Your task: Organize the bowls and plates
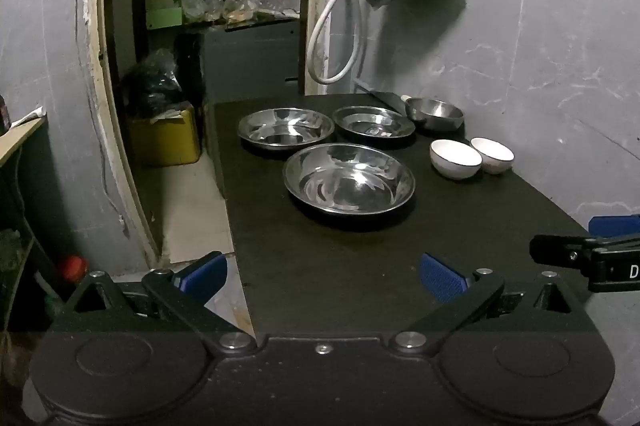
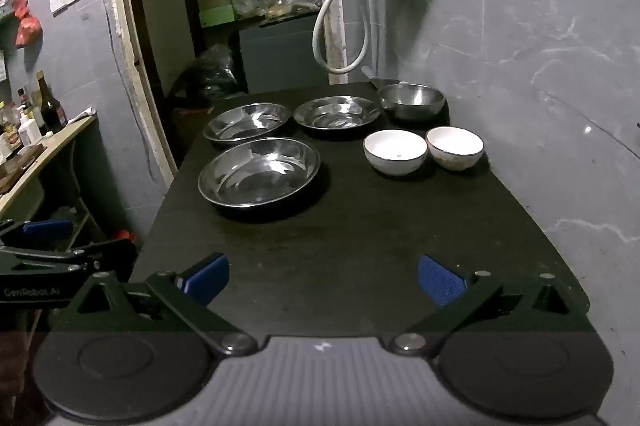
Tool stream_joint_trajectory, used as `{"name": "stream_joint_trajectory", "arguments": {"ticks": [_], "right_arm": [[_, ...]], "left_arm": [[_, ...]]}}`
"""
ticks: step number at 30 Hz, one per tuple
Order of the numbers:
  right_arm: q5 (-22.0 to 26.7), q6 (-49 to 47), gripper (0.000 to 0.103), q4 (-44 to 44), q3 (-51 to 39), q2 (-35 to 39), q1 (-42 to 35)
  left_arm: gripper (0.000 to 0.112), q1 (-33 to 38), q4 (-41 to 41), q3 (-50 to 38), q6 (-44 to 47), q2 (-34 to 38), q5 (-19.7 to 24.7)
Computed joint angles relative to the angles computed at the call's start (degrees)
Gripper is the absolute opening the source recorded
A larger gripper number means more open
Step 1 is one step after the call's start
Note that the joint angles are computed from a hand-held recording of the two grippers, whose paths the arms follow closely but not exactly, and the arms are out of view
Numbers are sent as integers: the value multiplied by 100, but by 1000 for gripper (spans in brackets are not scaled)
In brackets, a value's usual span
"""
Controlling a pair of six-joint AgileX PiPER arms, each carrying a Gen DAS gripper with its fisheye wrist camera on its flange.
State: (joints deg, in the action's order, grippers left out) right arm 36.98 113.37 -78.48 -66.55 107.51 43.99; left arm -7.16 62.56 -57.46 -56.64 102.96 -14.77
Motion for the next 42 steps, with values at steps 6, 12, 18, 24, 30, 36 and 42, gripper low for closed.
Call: {"name": "stream_joint_trajectory", "arguments": {"ticks": [6,12,18,24,30,36,42], "right_arm": [[-27,78,103,-121,49,-26,-10],[-71,169,103,-130,165,-51,-58],[-22,-202,103,197,-58,13,-51],[-4,-310,103,314,-128,41,-60],[-22,-277,103,278,-106,38,-70],[-11,-269,103,290,-119,50,-69],[-25,-240,103,267,-98,46,-73]], "left_arm": [[102,-11,-113,45,137,-17,-17],[102,-41,365,-68,-249,8,47],[102,-13,659,-123,-455,35,59],[102,0,925,-150,-706,19,49],[102,-4,987,-199,-739,79,26],[102,-8,1048,-231,-787,104,26],[102,-19,1030,-232,-779,101,39]]}}
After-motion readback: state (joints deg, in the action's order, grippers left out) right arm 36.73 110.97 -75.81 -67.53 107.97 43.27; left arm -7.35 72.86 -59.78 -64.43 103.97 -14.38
